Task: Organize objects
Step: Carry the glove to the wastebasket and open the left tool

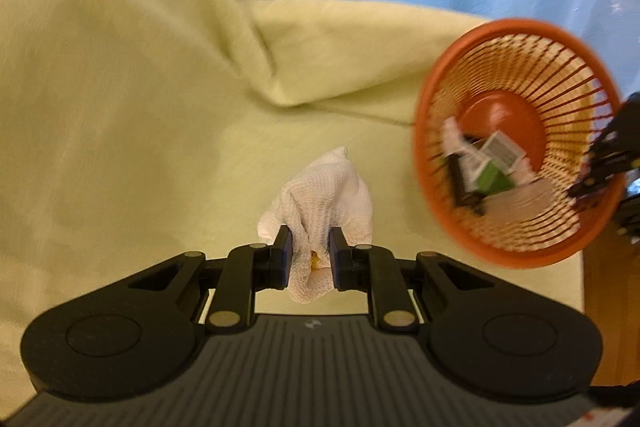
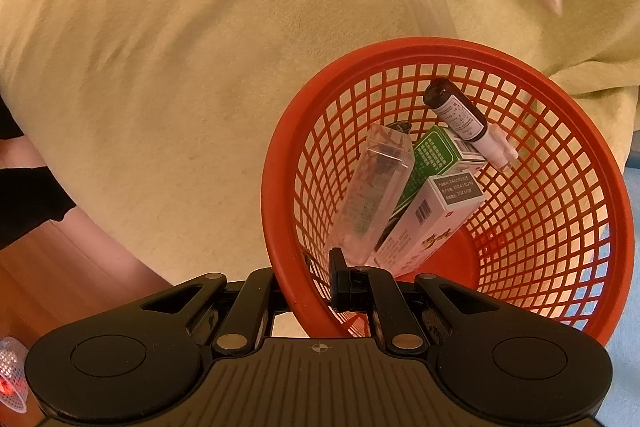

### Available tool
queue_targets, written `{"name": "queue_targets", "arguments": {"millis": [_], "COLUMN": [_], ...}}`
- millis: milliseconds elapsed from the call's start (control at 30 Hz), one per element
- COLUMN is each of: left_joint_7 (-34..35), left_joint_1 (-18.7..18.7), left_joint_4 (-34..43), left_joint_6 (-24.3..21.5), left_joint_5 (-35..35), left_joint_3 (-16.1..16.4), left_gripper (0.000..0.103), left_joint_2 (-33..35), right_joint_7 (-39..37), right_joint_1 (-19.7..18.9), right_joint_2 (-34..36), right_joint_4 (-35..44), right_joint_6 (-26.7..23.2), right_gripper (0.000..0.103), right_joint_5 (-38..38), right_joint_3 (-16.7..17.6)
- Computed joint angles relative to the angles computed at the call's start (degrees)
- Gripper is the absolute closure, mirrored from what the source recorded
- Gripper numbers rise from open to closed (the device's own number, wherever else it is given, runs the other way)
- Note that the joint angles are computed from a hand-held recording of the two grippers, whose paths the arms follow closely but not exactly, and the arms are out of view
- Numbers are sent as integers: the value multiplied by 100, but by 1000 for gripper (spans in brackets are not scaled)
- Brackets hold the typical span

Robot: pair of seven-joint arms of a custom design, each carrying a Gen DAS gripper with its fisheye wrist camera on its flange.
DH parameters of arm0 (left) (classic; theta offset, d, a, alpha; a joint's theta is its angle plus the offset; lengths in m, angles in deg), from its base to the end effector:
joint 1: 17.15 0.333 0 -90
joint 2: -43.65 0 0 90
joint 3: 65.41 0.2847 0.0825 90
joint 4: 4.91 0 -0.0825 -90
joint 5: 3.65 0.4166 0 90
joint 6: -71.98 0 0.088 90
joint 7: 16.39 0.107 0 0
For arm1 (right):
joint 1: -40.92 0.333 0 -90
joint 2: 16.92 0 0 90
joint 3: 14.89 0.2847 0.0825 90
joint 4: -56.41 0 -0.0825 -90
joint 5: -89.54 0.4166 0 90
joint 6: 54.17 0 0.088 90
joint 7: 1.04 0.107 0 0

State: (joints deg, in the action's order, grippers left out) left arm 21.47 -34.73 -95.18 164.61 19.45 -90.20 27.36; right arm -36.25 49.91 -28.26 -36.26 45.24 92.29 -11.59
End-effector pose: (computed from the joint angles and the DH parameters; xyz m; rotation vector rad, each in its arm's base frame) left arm 0.3710 -0.3394 0.7478 -2.0220 1.6341 -0.4236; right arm 0.5272 0.1229 0.6982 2.8155 1.2395 0.4905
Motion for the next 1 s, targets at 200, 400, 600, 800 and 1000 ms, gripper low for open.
{"name": "queue_targets", "arguments": {"millis": [200,400,600,800,1000], "left_joint_7": [240,375,595,1075,948], "left_joint_1": [-190,-486,-668,-771,-836], "left_joint_4": [805,1209,1389,1628,1643], "left_joint_6": [174,545,824,1167,1813], "left_joint_5": [296,354,289,163,250], "left_joint_3": [-91,109,286,447,638], "left_gripper": [88,88,88,88,73], "left_joint_2": [649,1070,1306,1628,1877], "right_joint_7": [22,37,37,64,72], "right_joint_1": [-1,-5,-14,-13,-12], "right_joint_2": [-5,4,8,14,53], "right_joint_4": [-15,-8,-9,-2,47], "right_joint_6": [-3,-6,-5,-26,-49], "right_gripper": [98,98,98,98,98], "right_joint_5": [32,61,62,79,99], "right_joint_3": [-7,-18,-22,-22,-29]}}
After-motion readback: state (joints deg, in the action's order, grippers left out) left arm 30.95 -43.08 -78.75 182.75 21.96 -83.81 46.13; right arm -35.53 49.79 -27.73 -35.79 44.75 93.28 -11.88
